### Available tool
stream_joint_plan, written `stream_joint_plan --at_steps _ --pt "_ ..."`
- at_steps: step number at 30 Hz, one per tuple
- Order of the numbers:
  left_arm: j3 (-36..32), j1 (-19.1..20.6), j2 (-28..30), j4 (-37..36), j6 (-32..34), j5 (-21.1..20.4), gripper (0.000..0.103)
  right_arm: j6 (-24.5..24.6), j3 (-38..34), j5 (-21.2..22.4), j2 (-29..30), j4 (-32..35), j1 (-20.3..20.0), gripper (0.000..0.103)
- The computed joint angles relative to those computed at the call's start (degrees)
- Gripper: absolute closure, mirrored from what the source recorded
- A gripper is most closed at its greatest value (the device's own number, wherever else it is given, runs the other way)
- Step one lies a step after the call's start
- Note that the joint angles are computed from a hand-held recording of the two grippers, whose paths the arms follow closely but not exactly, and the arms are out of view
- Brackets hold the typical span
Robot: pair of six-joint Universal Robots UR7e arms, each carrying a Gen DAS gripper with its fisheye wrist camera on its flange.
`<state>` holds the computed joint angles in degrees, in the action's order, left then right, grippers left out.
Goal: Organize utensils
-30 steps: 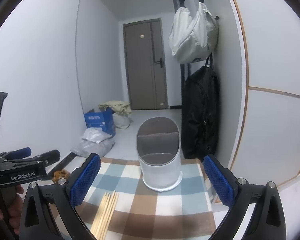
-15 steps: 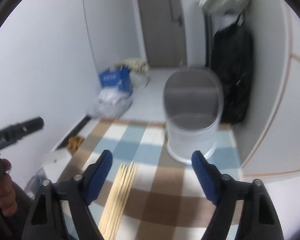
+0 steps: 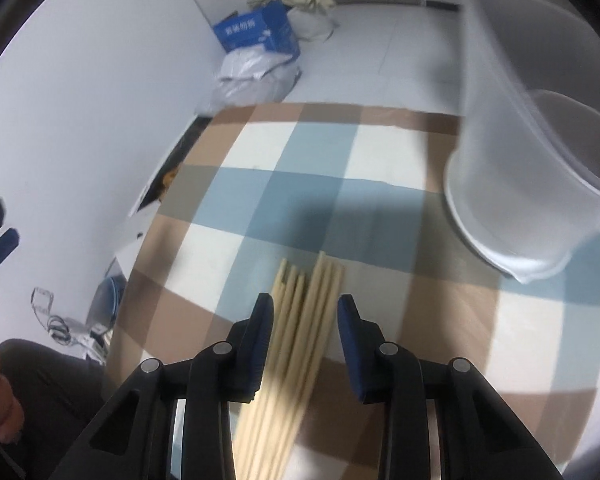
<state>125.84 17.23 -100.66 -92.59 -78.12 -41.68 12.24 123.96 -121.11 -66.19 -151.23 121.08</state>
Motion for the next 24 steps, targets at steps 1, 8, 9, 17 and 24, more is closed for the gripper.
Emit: stream_joint_plan --at_steps 1,8,9,17,24 --pt "0.0 0.0 -0.1 0.1 -0.1 -0.2 0.001 0.2 -1.0 -0.8 1.2 1.6 0.1 0.071" --pt "-0.5 0.6 -0.9 0.8 -0.3 -1.1 0.001 3.3 -3.6 -3.8 2.9 8.0 0.6 0.1" --pt "-0.4 0.8 -1.0 0.6 0.0 -0.9 0.001 3.8 -3.3 -3.5 2.5 7.7 0.4 0.101" --pt "-0.9 1.4 0.6 2.8 -0.1 -0.7 0.001 3.4 0.8 -2.6 -1.6 0.3 0.1 0.103" --pt "-1.2 1.1 1.8 3.5 -1.2 -2.4 0.001 2.4 0.4 1.0 -1.8 0.7 -1.2 0.085"
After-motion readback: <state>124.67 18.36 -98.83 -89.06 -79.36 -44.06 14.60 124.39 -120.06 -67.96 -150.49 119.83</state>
